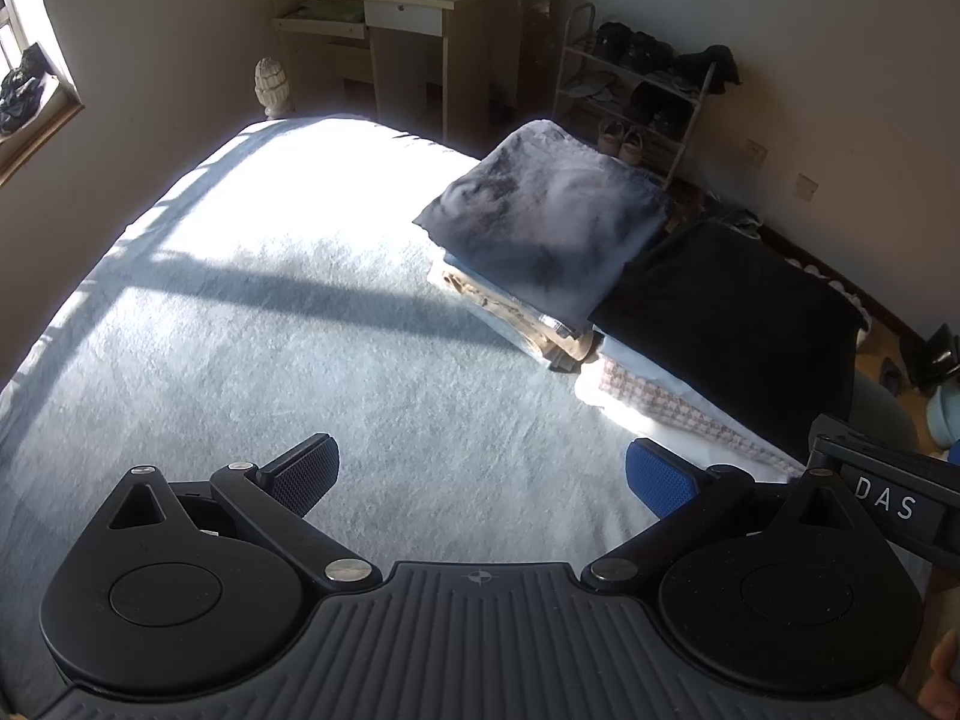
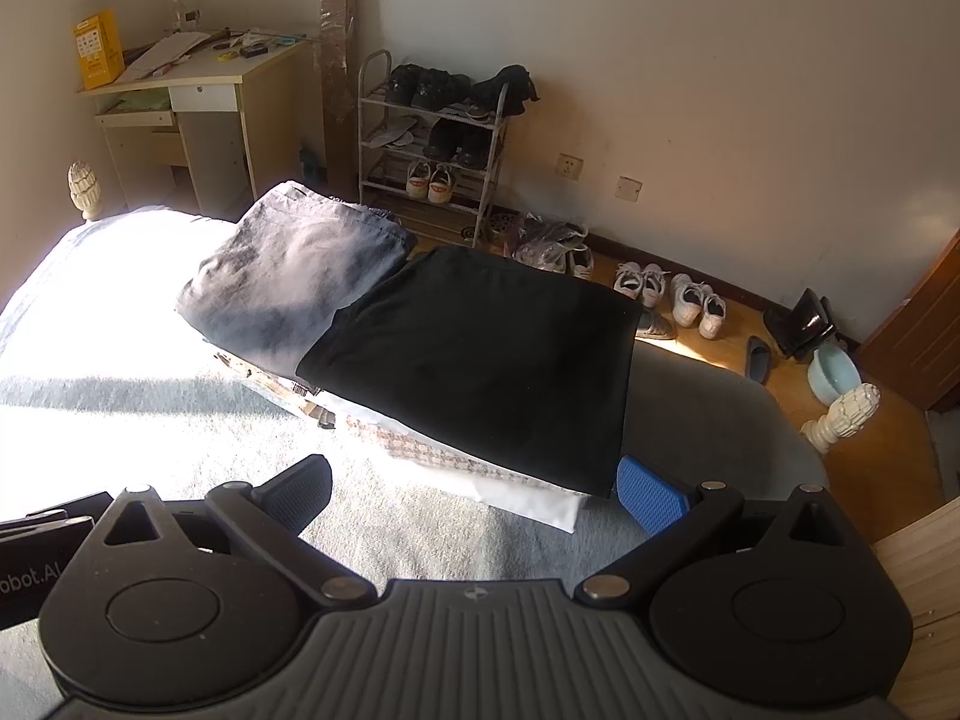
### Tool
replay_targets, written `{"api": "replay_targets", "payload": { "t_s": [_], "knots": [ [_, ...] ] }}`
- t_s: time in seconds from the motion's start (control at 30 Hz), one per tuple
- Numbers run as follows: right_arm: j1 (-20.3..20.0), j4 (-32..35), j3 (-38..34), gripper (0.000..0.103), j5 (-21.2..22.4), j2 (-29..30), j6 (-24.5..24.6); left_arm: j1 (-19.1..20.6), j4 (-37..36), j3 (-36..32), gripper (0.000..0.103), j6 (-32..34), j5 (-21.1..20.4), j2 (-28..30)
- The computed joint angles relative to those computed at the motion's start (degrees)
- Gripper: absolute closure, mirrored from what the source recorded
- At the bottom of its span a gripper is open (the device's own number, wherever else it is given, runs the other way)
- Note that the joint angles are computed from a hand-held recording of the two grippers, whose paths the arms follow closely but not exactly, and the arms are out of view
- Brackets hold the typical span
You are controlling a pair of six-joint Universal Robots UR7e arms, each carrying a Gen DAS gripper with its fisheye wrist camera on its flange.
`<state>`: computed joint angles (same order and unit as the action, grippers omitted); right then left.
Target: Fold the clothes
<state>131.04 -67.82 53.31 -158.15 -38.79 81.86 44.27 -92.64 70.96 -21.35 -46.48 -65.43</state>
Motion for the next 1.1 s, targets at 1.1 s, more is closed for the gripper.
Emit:
{"api": "replay_targets", "payload": {
  "t_s": [1.1],
  "knots": [
    [-0.13, 0.18, -0.92, 0.000, -0.37, 0.62, -0.48, 0.21, -0.30, -0.21, 0.000, 0.18, -0.06, 0.08]
  ]
}}
